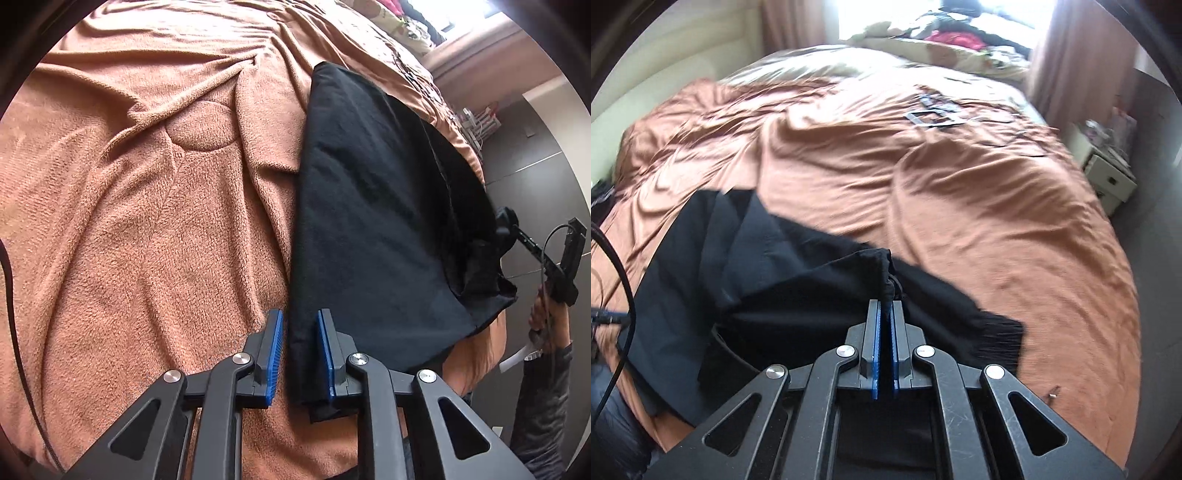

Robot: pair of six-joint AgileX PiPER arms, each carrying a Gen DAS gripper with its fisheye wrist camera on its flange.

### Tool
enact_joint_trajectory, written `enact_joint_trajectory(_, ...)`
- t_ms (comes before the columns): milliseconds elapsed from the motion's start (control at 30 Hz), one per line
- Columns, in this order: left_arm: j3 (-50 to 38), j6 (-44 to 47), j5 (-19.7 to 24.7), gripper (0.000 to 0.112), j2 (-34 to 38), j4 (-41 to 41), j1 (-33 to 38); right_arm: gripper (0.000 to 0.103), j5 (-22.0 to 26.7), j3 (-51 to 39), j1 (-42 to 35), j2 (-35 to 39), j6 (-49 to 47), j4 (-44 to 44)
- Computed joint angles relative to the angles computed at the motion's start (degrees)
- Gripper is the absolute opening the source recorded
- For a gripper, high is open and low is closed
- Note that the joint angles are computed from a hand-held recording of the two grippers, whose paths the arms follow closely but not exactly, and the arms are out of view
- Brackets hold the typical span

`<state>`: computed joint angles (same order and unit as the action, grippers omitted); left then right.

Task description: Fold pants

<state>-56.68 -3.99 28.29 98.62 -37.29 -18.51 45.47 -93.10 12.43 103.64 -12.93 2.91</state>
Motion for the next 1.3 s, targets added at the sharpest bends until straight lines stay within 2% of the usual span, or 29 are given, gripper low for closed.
enact_joint_trajectory(167,0.29,0.80,0.11,0.021,-0.08,-0.81,0.20,0.001,-1.49,0.83,-1.26,-1.69,7.75,-5.36)
enact_joint_trajectory(333,0.23,1.11,0.22,0.021,0.02,-1.09,0.34,0.001,-0.49,0.01,-1.14,-1.76,19.02,-13.35)
enact_joint_trajectory(467,0.08,1.15,0.41,0.021,0.21,-1.11,0.38,0.001,2.68,-3.15,0.01,0.87,24.37,-17.83)
enact_joint_trajectory(533,-0.08,0.90,0.49,0.021,0.28,-0.84,0.35,0.006,5.57,-5.35,1.58,2.57,26.44,-20.48)
enact_joint_trajectory(567,-0.05,0.96,0.50,0.021,0.24,-0.91,0.37,0.011,6.46,-6.17,2.32,3.14,27.13,-21.79)
enact_joint_trajectory(633,-0.20,1.02,0.49,0.021,0.44,-1.07,0.39,0.034,6.52,-6.54,3.66,3.30,27.46,-23.18)
enact_joint_trajectory(667,-0.20,1.10,0.49,0.021,0.49,-1.19,0.41,0.056,6.03,-6.25,3.79,2.91,26.73,-22.59)
enact_joint_trajectory(700,-0.22,1.07,0.50,0.021,0.55,-1.15,0.40,0.067,4.34,-4.64,4.05,1.63,26.14,-22.20)
enact_joint_trajectory(733,-0.24,0.95,0.55,0.021,0.54,-0.98,0.38,0.067,3.00,-3.05,4.79,0.52,26.51,-23.00)
enact_joint_trajectory(867,-0.09,1.12,0.55,0.021,0.43,-1.11,0.41,0.067,-0.37,2.28,4.67,-3.41,20.09,-17.27)
enact_joint_trajectory(933,-0.10,0.95,0.51,0.021,0.36,-1.07,0.35,0.067,-1.19,3.72,4.07,-4.37,11.88,-9.64)
enact_joint_trajectory(1033,0.02,1.54,0.54,0.021,0.42,-1.57,0.49,0.067,-0.01,5.38,3.36,-5.32,0.15,0.40)
enact_joint_trajectory(1300,0.03,1.74,0.54,0.021,0.52,-1.71,0.58,0.067,4.51,4.16,4.50,-2.82,-15.43,9.57)
